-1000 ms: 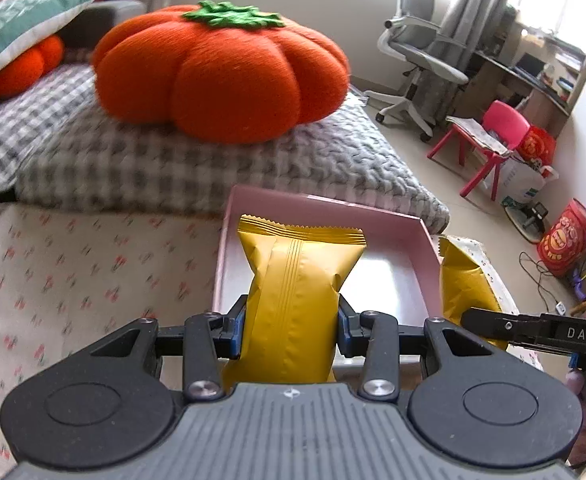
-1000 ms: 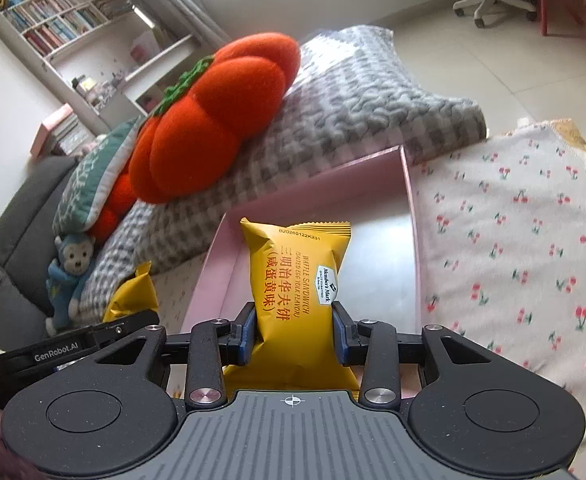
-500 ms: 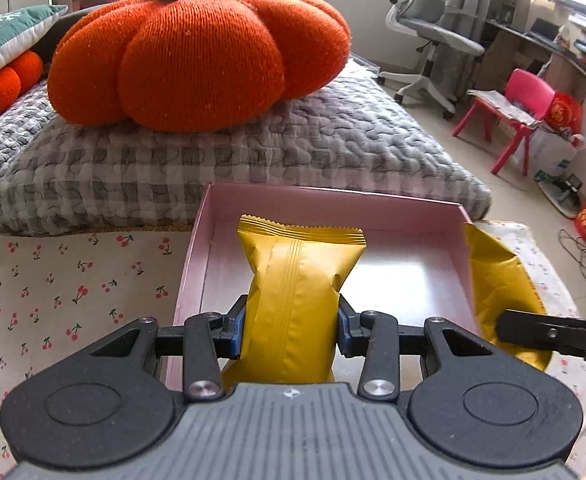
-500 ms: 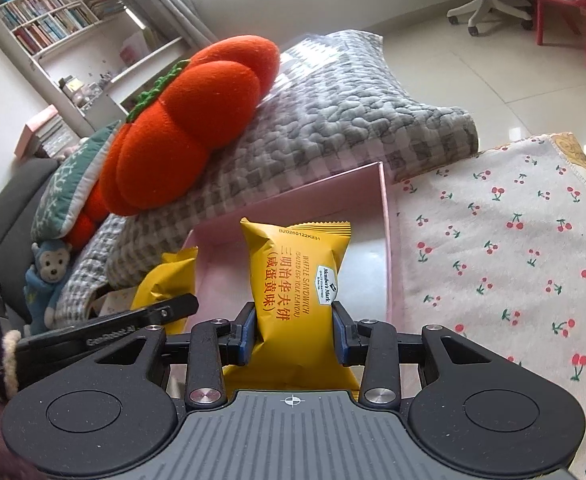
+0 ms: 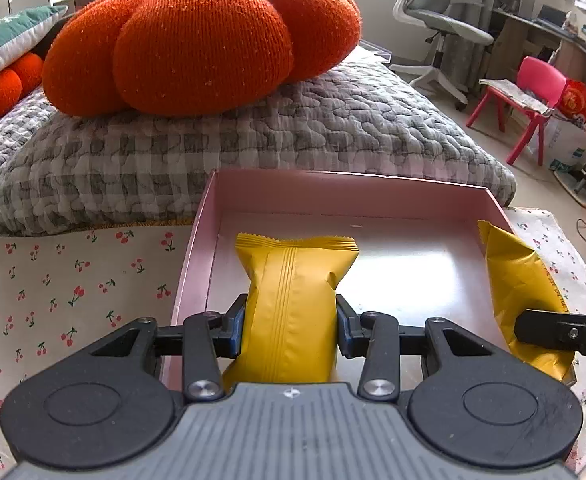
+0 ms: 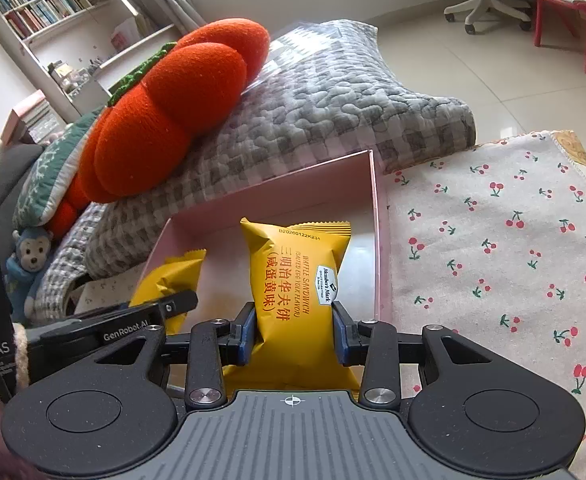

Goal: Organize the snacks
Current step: 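Carry both yellow packs into the pink box and open both tools, then withdraw both tools from the box back over the snack pile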

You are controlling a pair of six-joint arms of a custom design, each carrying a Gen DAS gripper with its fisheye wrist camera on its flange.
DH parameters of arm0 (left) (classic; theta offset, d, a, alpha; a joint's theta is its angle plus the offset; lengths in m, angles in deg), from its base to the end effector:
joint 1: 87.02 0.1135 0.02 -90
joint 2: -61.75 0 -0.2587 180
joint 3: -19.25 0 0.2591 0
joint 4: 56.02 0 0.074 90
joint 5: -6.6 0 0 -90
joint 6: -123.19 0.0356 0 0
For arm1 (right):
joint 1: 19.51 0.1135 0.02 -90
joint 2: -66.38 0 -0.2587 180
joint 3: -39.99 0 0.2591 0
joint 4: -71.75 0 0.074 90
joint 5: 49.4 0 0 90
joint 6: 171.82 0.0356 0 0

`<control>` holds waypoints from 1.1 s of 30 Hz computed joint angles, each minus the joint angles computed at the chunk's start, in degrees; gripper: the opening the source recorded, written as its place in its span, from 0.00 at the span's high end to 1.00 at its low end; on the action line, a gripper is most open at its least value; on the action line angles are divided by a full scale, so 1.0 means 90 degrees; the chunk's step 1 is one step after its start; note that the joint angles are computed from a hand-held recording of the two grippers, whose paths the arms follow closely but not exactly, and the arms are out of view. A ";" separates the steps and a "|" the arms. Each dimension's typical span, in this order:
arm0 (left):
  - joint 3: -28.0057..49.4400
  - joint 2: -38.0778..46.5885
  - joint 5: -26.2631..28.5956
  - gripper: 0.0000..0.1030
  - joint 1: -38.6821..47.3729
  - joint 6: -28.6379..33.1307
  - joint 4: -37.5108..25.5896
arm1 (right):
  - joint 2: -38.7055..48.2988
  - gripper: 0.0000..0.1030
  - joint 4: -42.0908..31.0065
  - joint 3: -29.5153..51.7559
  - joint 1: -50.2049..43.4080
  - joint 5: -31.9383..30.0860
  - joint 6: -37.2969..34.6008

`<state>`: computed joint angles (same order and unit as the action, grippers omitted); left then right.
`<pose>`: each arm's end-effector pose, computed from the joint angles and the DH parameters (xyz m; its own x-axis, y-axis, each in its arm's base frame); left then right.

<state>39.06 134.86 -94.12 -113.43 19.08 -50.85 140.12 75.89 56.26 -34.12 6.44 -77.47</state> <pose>0.1574 -0.0708 0.0721 -0.7263 0.0932 -0.6811 0.1534 0.9878 -0.0284 0.1489 -0.0182 0.0604 -0.7827 0.2689 -0.5613 -0.0566 0.8674 0.4944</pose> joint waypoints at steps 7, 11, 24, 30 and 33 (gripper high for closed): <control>-0.0054 -0.0167 -0.0207 0.36 -0.0225 0.0116 -0.0102 | -0.0026 0.46 -0.0199 0.0066 -0.0285 -0.0458 0.0060; -0.0063 -0.0641 -0.0203 0.31 -0.0238 0.0058 -0.0581 | -0.0656 0.39 -0.0784 0.0063 -0.0214 -0.0409 0.0005; -0.0196 -0.3186 -0.0561 0.17 -0.0721 -0.0226 -0.3001 | -0.4045 0.19 -0.3960 0.0188 -0.0337 -0.0479 -0.0148; -0.0173 -0.4399 -0.0811 0.08 -0.1075 -0.0521 -0.4312 | -0.5624 0.14 -0.5664 0.0382 -0.0419 -0.0476 -0.0390; -0.0153 -0.4897 -0.0950 0.04 -0.1280 -0.0723 -0.4916 | -0.6247 0.12 -0.6404 0.0466 -0.0508 -0.0464 -0.0609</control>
<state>37.68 90.79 -102.67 -124.95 12.57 -95.10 83.90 18.26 60.45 -38.69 2.27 -82.95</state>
